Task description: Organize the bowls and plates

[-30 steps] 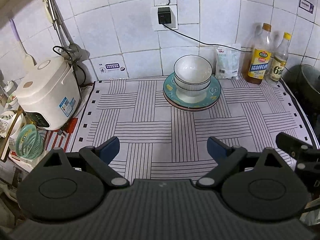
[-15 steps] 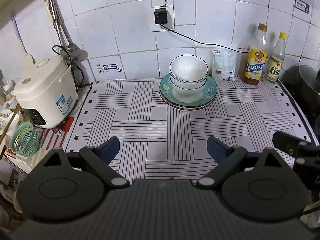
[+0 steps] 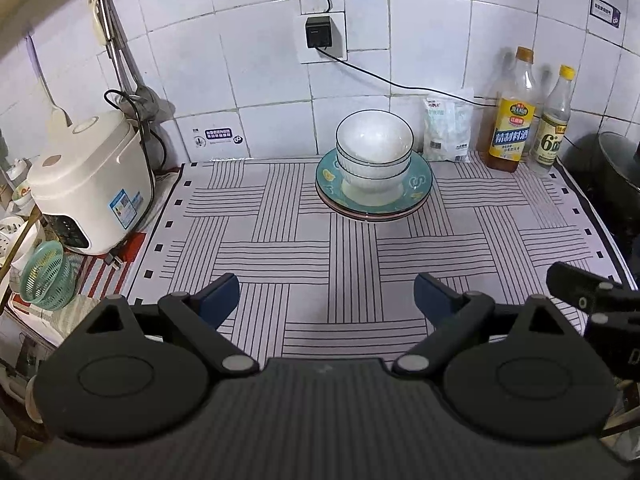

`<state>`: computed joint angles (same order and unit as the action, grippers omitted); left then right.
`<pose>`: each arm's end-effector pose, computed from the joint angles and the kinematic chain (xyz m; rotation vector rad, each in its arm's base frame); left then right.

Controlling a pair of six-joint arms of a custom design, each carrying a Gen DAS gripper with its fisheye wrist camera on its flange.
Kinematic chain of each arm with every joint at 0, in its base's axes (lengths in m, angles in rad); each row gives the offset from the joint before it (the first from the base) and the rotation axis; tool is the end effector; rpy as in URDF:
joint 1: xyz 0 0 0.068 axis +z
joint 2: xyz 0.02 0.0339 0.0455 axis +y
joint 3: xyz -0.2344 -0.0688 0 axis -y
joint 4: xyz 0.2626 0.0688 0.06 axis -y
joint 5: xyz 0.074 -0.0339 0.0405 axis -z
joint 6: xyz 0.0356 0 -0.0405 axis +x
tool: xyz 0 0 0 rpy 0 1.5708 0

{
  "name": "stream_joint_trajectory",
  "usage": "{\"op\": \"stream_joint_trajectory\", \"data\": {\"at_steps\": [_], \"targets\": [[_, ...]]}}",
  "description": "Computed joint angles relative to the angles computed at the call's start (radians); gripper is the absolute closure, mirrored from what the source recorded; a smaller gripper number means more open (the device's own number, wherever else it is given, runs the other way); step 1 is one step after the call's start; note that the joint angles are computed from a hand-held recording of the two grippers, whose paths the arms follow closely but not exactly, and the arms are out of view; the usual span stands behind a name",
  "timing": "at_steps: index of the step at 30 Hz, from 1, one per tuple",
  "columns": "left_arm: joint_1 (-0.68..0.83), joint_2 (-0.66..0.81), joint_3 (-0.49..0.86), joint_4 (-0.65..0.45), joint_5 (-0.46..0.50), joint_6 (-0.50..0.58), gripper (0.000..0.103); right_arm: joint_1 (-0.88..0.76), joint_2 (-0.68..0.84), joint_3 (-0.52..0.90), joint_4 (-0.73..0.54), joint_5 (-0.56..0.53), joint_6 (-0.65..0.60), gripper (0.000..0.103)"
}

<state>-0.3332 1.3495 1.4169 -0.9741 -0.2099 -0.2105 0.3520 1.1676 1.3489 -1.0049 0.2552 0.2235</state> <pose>0.2799 -0.0890 0.3340 0.0614 2.4493 0.0217 0.2370 0.0775 0.3559 -0.0330 2.3600 -0.0277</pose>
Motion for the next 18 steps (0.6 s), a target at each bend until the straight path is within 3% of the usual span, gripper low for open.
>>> {"op": "stream_joint_trajectory", "data": {"at_steps": [18], "targets": [[0.012,-0.011,-0.001,-0.021,-0.004,-0.016,0.008,0.000,0.007,-0.004,-0.002,0.006,-0.016,0.001]]}}
